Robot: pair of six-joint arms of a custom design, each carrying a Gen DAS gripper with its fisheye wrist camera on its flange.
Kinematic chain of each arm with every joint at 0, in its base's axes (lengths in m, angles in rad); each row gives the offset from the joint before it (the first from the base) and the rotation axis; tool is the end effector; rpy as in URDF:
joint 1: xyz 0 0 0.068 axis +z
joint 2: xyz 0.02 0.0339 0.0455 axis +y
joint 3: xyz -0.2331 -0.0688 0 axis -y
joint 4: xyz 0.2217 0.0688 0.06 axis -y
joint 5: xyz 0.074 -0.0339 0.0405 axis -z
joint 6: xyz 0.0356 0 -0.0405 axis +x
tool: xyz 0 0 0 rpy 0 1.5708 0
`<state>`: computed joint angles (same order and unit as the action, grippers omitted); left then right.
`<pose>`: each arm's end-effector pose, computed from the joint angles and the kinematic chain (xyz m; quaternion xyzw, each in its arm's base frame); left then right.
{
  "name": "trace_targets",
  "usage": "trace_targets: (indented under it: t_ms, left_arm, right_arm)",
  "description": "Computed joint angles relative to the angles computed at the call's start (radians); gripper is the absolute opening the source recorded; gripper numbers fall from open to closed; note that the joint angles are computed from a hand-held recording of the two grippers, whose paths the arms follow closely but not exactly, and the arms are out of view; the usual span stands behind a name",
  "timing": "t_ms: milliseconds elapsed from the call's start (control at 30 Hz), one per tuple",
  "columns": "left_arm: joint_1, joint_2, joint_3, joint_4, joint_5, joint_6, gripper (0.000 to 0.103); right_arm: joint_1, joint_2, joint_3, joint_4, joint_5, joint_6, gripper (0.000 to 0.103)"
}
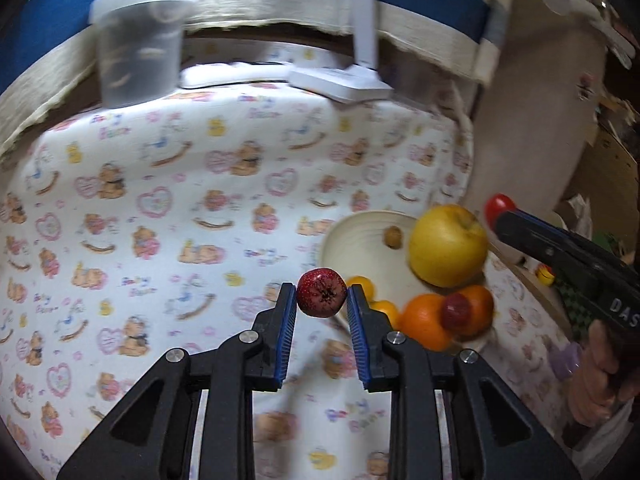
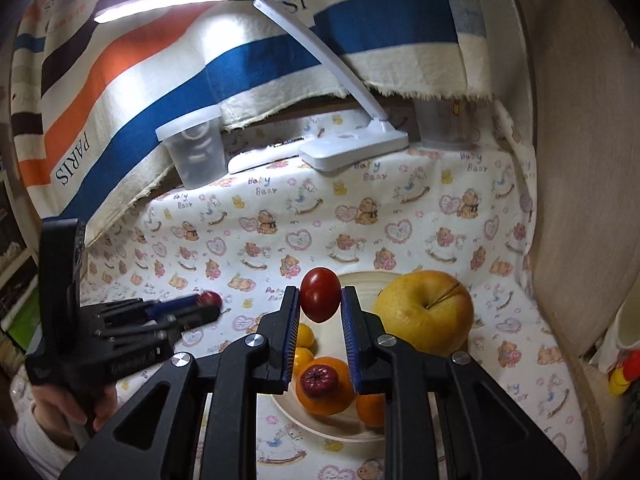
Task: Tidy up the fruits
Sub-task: 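Carry the dark red cherry with the left tool while the right tool carries its cherry to the plate, then lower the dark red cherry onto the plate and open the left tool while the right tool releases its cherry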
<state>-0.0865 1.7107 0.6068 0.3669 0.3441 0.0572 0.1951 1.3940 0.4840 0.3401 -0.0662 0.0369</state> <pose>0.2834 -0.0366 0.1011 0.1338 0.8935 -0.1624 0.3966 0.2494 0.0517 0.1457 -0.0851 0.8729 0.0843 0.4730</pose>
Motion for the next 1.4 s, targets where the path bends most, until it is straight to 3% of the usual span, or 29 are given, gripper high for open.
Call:
trace_targets:
  t_ms: [200, 500, 833, 1000, 1400]
  left_arm:
    - [-0.061, -0.012, -0.011, -0.031, 0.009, -0.007, 0.025]
    - [-0.126, -0.005, -0.017, -0.039, -0.067, 0.008, 0.025]
    - [-0.155, 0.022, -0.007, -0.034, -0.085, 0.015, 0.025]
    - [-0.138, 0.011, -0.019, -0.014, -0.090, -0.001, 0.044]
    - [-0.096, -0.038, -0.047, 0.018, -0.121, -0.010, 0.050]
  right_arm:
    - [0.004, 0.058, 0.039, -0.040, -0.003, -0.008, 0.022]
    - [-0.003, 0.142, 0.094, -0.096, -0.036, 0.001, 0.022]
    - [-0.036, 0.223, 0.172, -0.205, -0.121, 0.024, 0.022]
    - [-0.033, 0.229, 0.169, -0.196, -0.114, 0.021, 0.022]
    - [-0.033, 0.223, 0.160, -0.179, -0.124, 0.026, 0.022]
